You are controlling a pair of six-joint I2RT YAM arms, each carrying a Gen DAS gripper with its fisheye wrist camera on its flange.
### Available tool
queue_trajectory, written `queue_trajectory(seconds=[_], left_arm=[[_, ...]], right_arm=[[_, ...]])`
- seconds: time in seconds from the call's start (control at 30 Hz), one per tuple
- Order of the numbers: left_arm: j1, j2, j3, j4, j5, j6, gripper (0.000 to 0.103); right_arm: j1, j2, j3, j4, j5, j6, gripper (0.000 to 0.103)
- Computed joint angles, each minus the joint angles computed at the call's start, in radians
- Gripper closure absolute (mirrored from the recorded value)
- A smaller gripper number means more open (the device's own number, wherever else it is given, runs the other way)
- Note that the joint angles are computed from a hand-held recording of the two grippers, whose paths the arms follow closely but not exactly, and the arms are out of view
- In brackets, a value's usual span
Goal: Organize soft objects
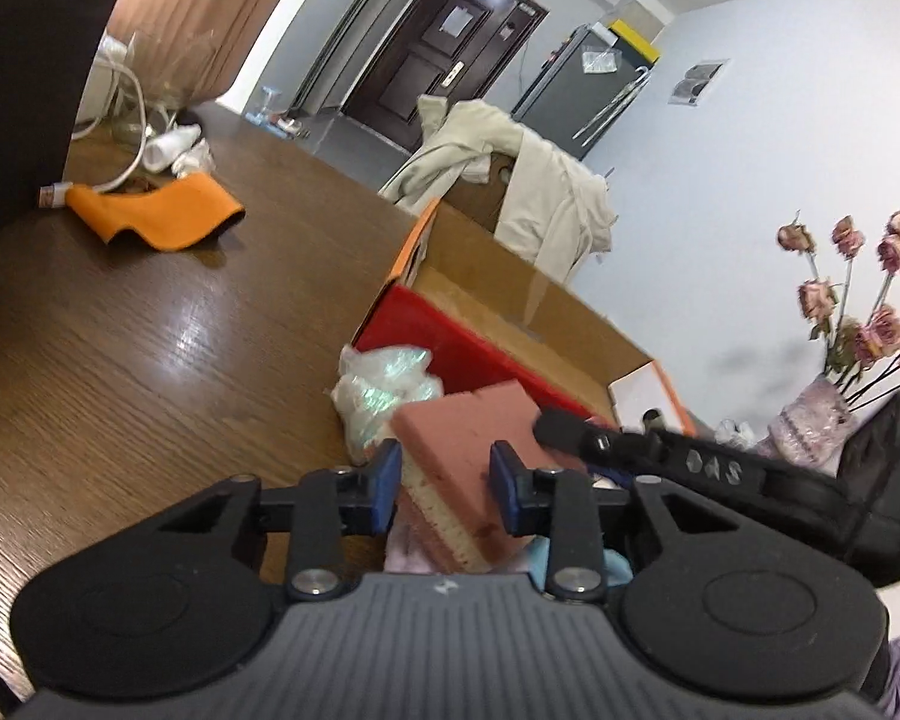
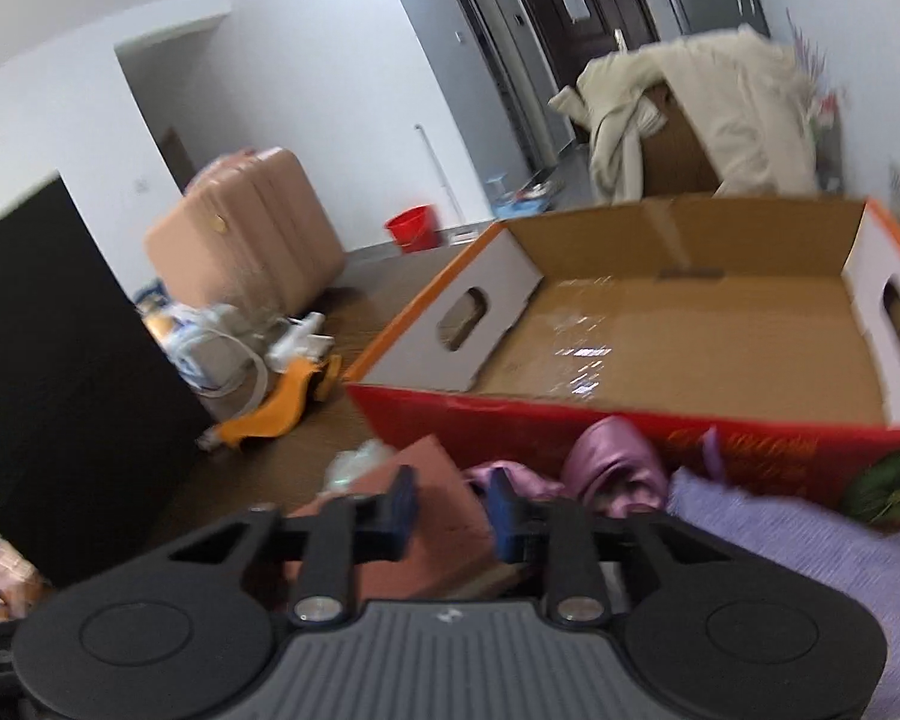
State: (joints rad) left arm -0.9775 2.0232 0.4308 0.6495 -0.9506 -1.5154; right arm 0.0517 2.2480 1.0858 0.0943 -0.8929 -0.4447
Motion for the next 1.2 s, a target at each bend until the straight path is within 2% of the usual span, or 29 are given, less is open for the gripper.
queue_trajectory(seconds=[0.07,0.17,0.27,0.33,0.4,0.47,0.57,0.63,0.77,0.87,0.93,1.0,1.07,1.13,1.2], left_arm=[[-0.054,-0.065,-0.013,-0.073,-0.054,-0.026,0.070],[-0.175,-0.155,-0.016,-0.225,-0.125,-0.089,0.070],[-0.305,-0.182,0.028,-0.424,-0.170,-0.225,0.070],[-0.370,-0.153,0.083,-0.553,-0.181,-0.322,0.070],[-0.404,-0.122,0.117,-0.599,-0.170,-0.367,0.071],[-0.429,-0.105,0.139,-0.643,-0.165,-0.415,0.071],[-0.470,-0.092,0.180,-0.744,-0.203,-0.475,0.072],[-0.480,-0.098,0.186,-0.762,-0.218,-0.473,0.072],[-0.484,-0.119,0.195,-0.784,-0.234,-0.449,0.072],[-0.444,-0.196,0.155,-0.717,-0.237,-0.332,0.073],[-0.376,-0.278,0.103,-0.590,-0.227,-0.142,0.073],[-0.275,-0.364,0.042,-0.418,-0.183,0.094,0.073],[-0.105,-0.451,-0.017,-0.215,-0.041,0.358,0.073],[0.089,-0.495,-0.018,-0.130,0.146,0.514,0.073],[0.278,-0.479,0.024,-0.085,0.322,0.629,0.073]], right_arm=[[-0.019,-0.043,-0.044,-0.015,-0.014,-0.014,0.082],[-0.105,-0.169,-0.164,-0.079,-0.104,-0.097,0.082],[-0.220,-0.311,-0.329,-0.132,-0.180,-0.212,0.082],[-0.314,-0.372,-0.415,-0.211,-0.213,-0.349,0.082],[-0.393,-0.380,-0.451,-0.307,-0.229,-0.460,0.082],[-0.448,-0.376,-0.484,-0.315,-0.233,-0.489,0.088],[-0.516,-0.353,-0.503,-0.363,-0.241,-0.536,0.088],[-0.557,-0.358,-0.512,-0.418,-0.252,-0.606,0.089],[-0.598,-0.418,-0.546,-0.455,-0.272,-0.660,0.089],[-0.594,-0.453,-0.557,-0.441,-0.279,-0.631,0.089],[-0.570,-0.493,-0.564,-0.403,-0.286,-0.565,0.089],[-0.517,-0.562,-0.579,-0.304,-0.286,-0.422,0.089],[-0.439,-0.610,-0.580,-0.146,-0.267,-0.229,0.089],[-0.349,-0.603,-0.543,0.019,-0.219,-0.014,0.089],[-0.256,-0.544,-0.430,0.075,-0.154,0.163,0.089]])
